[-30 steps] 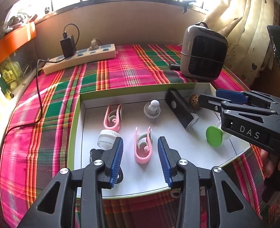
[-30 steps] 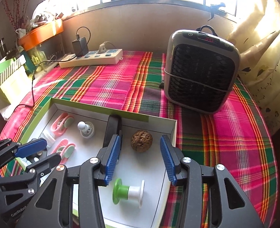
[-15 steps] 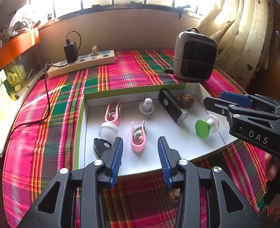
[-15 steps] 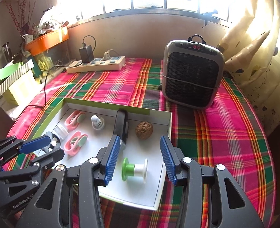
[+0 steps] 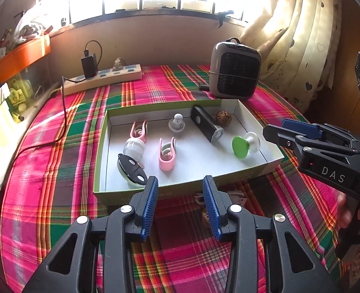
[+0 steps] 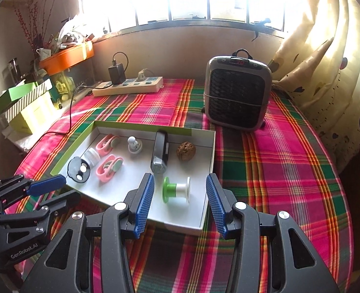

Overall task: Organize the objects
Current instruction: 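Withdraw both open grippers from the box toward the second walnut and white cable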

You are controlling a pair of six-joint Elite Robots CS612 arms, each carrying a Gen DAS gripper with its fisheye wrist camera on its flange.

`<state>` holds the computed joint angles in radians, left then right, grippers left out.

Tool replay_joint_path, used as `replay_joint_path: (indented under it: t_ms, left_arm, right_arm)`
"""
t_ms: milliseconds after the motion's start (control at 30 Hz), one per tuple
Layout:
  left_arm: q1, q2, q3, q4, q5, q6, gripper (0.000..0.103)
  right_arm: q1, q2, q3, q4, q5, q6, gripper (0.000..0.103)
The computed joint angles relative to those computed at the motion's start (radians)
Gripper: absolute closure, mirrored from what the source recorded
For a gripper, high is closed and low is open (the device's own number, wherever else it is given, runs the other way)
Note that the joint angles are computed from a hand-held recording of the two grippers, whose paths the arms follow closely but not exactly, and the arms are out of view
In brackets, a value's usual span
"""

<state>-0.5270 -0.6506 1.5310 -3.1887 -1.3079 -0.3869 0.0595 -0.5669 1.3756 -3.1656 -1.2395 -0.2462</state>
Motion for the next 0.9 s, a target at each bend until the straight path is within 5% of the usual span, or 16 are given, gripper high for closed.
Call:
replay_joint_path:
  t_ms: [900]
  left_arm:
    - [-0.007, 0.018, -0.009, 0.046, -0.118, 0.0, 0.065]
  right_arm:
    - [-0.019, -0.02, 0.093, -0.032, 0.014, -0.02, 0.057]
